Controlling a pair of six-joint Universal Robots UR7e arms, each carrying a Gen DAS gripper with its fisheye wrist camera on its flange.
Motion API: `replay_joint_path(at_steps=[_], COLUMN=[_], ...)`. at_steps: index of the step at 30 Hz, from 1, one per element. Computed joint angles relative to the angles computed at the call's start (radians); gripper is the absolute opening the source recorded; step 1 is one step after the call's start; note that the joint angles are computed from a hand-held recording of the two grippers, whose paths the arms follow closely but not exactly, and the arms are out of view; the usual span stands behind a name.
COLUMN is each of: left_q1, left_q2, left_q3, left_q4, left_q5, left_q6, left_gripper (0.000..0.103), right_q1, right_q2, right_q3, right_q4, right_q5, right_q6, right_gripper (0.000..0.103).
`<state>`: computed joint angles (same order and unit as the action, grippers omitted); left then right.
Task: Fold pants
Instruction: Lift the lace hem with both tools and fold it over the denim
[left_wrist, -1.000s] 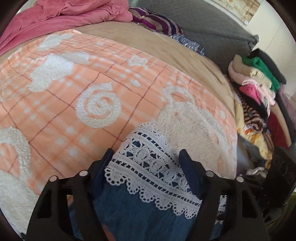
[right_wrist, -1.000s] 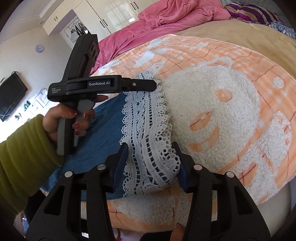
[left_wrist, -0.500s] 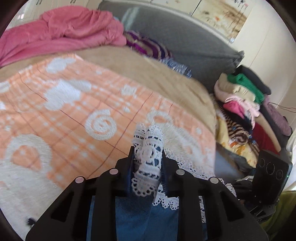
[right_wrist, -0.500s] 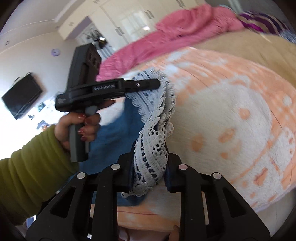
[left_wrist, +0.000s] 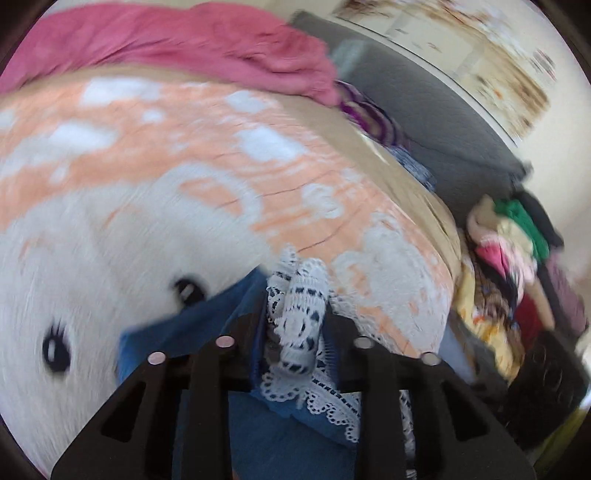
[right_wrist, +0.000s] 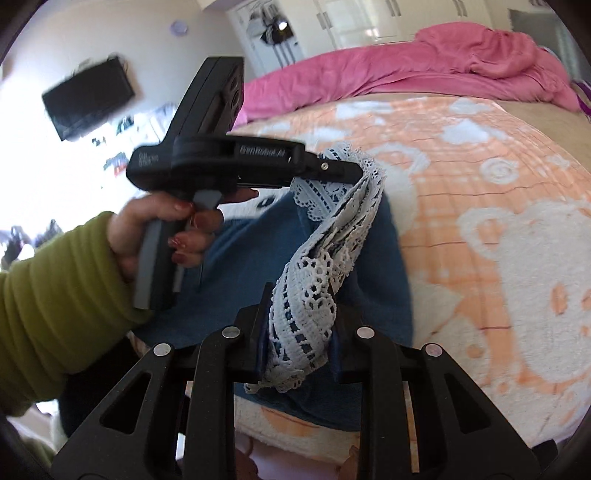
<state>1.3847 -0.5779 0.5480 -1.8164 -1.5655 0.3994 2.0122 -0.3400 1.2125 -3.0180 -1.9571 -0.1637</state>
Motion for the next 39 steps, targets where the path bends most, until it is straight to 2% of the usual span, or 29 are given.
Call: replay_joint_path(at_steps=[3,5,7,10,12,15,17,19,21,24,27,30,32,33,36,37,39], left_q1=[0.02,0.033,0.044,0.064,0.085,0.102,0.109,0.114,0.114,0.095,0.081,0.076,0.078,0.082,0.076,0.072,0.059], left_q2=[0.014,0.007,-0.024,-0.03,-0.048,-0.094,-0.103,-0.088,-0.081,-0.079,-0.076,-0.065,-0.053,-0.05,-0.04,-0.041,-0.039], left_q3=[-0.061,-0.073,-0.045,-0.074,-0.058,0.014,0.033,0.013,0.013,0.026,0.038,0.029,0.005,-0.005,-0.04,-0.039,-0.04], left_q4=[0.04,0.041,0.014,0.085,0.109,0.089,0.086,0.105,0.098,0.073,0.052,0.034,0.039,0.032,-0.005,-0.025,-0.053], left_q5=[-0.015,-0.054,-0.06,-0.09,-0.141,-0.155,-0.158,-0.165,-0.175,-0.128,-0.067,-0.026,-0.041,-0.074,-0.137,-0.136,-0.072], left_q6=[-0.112,-0.154,-0.224,-0.32,-0.363,-0.41,-0.421,-0.423,-0.418,-0.387,-0.36,-0.345,-0.344,-0.337,-0.277,-0.264,-0.239], left_gripper=[0.036,0.04,0.054,0.06,0.064,0.073,0.074,0.074,0.074,0.07,0.049,0.024,0.019,0.016,0.016,0.016,0.016], right_q1=[0.014,0.025,0.041,0.073,0.081,0.085,0.084,0.086,0.084,0.078,0.063,0.055,0.054,0.055,0.056,0.061,0.07], right_q2=[0.024,0.041,0.048,0.093,0.113,0.125,0.128,0.123,0.104,0.066,0.024,0.007,0.006,0.007,0.017,0.041,0.095], right_q3=[-0.036,-0.061,-0.064,-0.106,-0.121,-0.121,-0.12,-0.107,-0.085,-0.039,0.011,0.031,0.038,0.041,0.04,0.005,-0.086], right_q4=[0.022,0.028,0.03,0.049,0.071,0.139,0.175,0.171,0.167,0.124,0.066,0.04,0.043,0.05,0.06,0.074,0.125], right_q5=[-0.025,-0.038,-0.037,-0.077,-0.086,-0.064,-0.051,-0.038,-0.007,0.023,0.052,0.031,0.004,-0.008,0.012,0.004,-0.034], right_q6=[-0.034,-0.058,-0.1,-0.207,-0.249,-0.265,-0.263,-0.275,-0.268,-0.229,-0.187,-0.182,-0.203,-0.206,-0.207,-0.215,-0.231], right_gripper=[0.018,0.018,0.018,0.02,0.02,0.022,0.028,0.041,0.046,0.055,0.063,0.067,0.068,0.068,0.068,0.068,0.068])
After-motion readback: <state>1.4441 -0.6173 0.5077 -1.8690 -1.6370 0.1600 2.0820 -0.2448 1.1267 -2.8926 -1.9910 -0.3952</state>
